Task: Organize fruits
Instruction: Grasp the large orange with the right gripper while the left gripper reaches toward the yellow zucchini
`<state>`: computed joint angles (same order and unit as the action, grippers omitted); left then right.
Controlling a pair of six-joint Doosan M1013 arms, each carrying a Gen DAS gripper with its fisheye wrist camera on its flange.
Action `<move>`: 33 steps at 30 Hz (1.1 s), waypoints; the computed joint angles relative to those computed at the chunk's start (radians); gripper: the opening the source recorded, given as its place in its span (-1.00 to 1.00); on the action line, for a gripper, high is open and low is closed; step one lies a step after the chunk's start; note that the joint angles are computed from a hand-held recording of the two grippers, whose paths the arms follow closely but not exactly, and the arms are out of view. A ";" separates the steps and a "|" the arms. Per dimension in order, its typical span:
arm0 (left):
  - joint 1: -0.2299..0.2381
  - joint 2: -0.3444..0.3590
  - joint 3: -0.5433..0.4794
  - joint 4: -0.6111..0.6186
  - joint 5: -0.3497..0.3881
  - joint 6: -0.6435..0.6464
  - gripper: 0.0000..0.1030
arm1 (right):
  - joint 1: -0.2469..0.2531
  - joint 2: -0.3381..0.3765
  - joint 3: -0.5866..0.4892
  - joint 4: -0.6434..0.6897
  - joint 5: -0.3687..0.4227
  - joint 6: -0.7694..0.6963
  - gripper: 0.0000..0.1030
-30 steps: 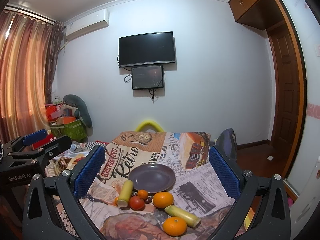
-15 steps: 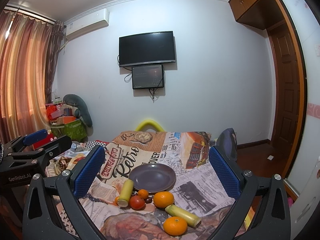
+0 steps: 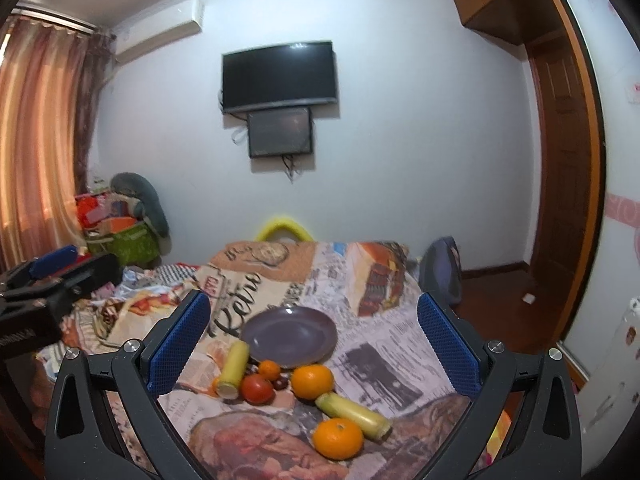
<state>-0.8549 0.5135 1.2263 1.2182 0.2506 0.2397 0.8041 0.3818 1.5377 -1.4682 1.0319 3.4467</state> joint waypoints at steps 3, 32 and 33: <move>0.009 0.020 -0.024 -0.160 0.004 0.149 1.00 | -0.021 -0.011 0.019 0.056 -0.057 0.005 1.00; 0.084 0.282 -0.373 -1.118 0.475 1.093 0.32 | -0.177 0.058 0.016 0.830 -0.289 -0.564 0.50; 0.085 0.288 -0.381 -1.123 0.487 1.099 0.32 | -0.183 0.061 0.016 0.858 -0.303 -0.577 0.50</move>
<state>-0.7703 0.8014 0.8456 0.0948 0.7377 1.3388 0.6211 0.4429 1.5541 -0.6107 0.7288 2.8700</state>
